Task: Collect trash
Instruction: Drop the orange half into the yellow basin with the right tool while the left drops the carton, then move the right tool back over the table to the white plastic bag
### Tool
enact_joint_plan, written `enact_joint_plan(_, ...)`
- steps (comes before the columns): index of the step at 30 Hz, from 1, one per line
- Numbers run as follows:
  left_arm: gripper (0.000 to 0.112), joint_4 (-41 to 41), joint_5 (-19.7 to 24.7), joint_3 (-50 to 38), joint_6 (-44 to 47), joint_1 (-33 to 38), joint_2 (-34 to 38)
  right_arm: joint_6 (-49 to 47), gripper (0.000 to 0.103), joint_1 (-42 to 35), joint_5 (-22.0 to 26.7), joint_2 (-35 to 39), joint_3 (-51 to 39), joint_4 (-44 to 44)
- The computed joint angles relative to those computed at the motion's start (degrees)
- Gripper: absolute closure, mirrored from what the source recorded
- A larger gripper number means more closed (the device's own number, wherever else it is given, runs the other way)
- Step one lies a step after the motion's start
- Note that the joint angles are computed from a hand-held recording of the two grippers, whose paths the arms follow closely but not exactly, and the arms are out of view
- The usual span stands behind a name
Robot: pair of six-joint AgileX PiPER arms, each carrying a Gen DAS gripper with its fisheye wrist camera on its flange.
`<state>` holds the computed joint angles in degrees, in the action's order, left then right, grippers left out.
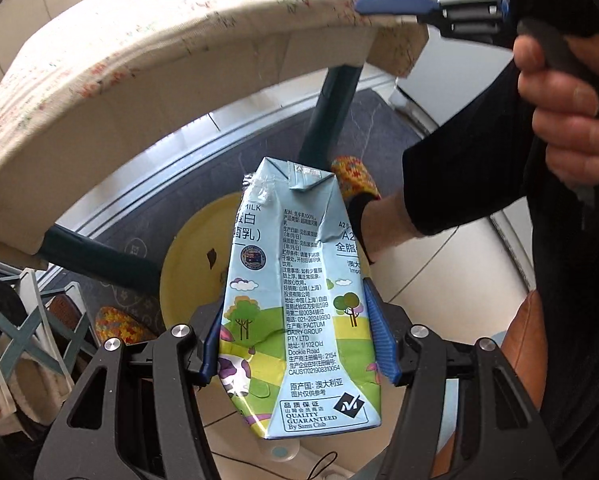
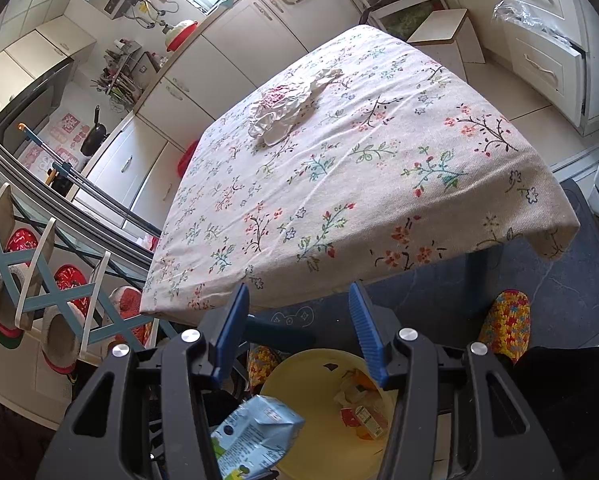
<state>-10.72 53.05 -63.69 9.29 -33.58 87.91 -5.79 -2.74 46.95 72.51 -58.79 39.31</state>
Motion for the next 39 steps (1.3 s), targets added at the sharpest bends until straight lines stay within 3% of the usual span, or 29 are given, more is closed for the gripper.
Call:
enact_joint_plan(6, 0.053, 1.7, 2.9, -0.2, 0.6, -1.3, 3.0, -0.2, 0.052, 0.0, 0.1, -0.2, 0.2, 0.1)
enact_joint_plan(11, 0.051, 4.1, 2.6, -0.7, -1.3, -2.0, 3.0, 0.1, 0.052, 0.1, -0.1, -0.3, 0.2, 0.0)
enact_joint_plan(15, 0.046, 7.3, -1.9, -1.5, -6.1, -0.9, -0.5, 1.4, 0.052, 1.0, -0.6, -0.7, 0.2, -1.2)
enact_joint_plan(20, 0.026, 10.2, -10.7, -3.6, -14.5, 5.4, -6.6, 4.9, 0.047, 4.3, -2.5, -1.5, -1.4, -6.9)
enact_joint_plan(25, 0.019, 9.1, -13.4, -11.3, -18.5, 13.7, -5.1, 5.2, 0.042, 6.0, -2.0, 0.4, -5.7, -9.4)
enact_joint_plan(29, 0.018, 7.6, -12.6, -23.3, -20.1, 19.5, 1.7, 6.1, 0.031, 6.9, -0.6, 5.1, -13.9, -13.1)
enact_joint_plan(34, 0.018, 9.4, -11.2, -37.6, -20.9, 21.9, 11.4, 7.1, 0.015, 10.0, 3.1, 16.7, -32.1, -21.9)
enact_joint_plan(39, 0.018, 5.6, -9.1, -43.9, -24.7, 25.5, 17.2, 6.9, 0.011, 12.0, 5.1, 29.5, -47.6, -27.3)
